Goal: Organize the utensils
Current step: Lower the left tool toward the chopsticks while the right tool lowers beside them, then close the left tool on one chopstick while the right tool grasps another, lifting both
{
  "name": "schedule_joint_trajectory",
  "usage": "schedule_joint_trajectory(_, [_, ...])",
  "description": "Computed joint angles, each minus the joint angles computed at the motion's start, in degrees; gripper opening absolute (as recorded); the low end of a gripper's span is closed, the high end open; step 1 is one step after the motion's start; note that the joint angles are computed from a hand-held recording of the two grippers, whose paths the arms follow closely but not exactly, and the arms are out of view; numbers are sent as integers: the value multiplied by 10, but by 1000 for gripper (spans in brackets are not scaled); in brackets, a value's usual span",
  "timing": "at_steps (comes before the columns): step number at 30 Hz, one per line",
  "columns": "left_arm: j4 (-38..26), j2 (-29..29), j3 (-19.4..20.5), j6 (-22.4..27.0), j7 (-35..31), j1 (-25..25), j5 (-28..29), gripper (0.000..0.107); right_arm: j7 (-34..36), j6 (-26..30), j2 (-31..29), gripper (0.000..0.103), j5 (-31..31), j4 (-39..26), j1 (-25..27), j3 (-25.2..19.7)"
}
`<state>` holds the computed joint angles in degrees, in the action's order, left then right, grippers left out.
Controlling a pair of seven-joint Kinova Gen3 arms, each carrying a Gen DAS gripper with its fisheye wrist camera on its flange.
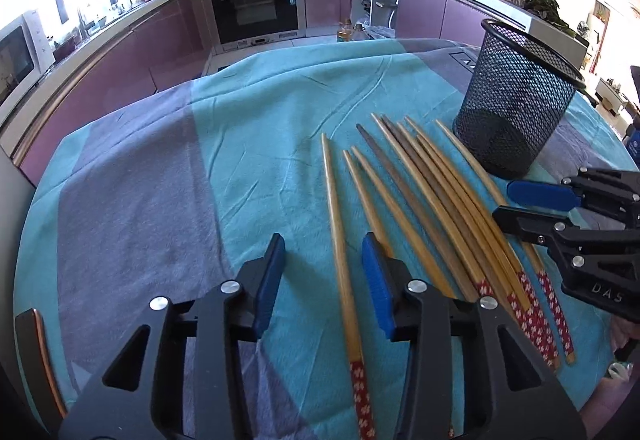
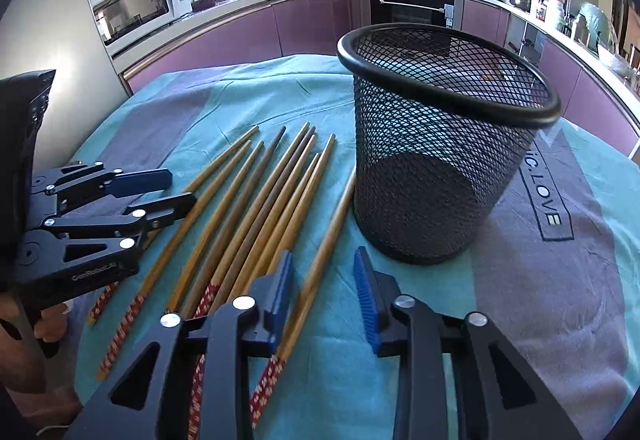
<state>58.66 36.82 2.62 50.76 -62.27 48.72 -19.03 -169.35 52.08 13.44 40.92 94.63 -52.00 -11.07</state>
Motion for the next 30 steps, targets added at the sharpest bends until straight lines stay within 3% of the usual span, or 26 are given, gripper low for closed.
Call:
schedule_joint_trajectory(3, [-24,14,5,7,-4,-7,13,25,-7,-48,-19,10,-15,27,18,0])
schedule_joint_trajectory(7, [-35,20,-4,9,15,-1,17,8,-26,-79,-35,7,-12,50,27,-3])
schedule_joint_trajectory(17, [29,-29,12,-37,26,-15,32,8,-70,-110,-80,6,52,85,30,-29])
schedule_joint_trajectory(30, [143,-161,63,-160,-31,-61,72,7,-183,-86,-151,6,186,125,59,-99])
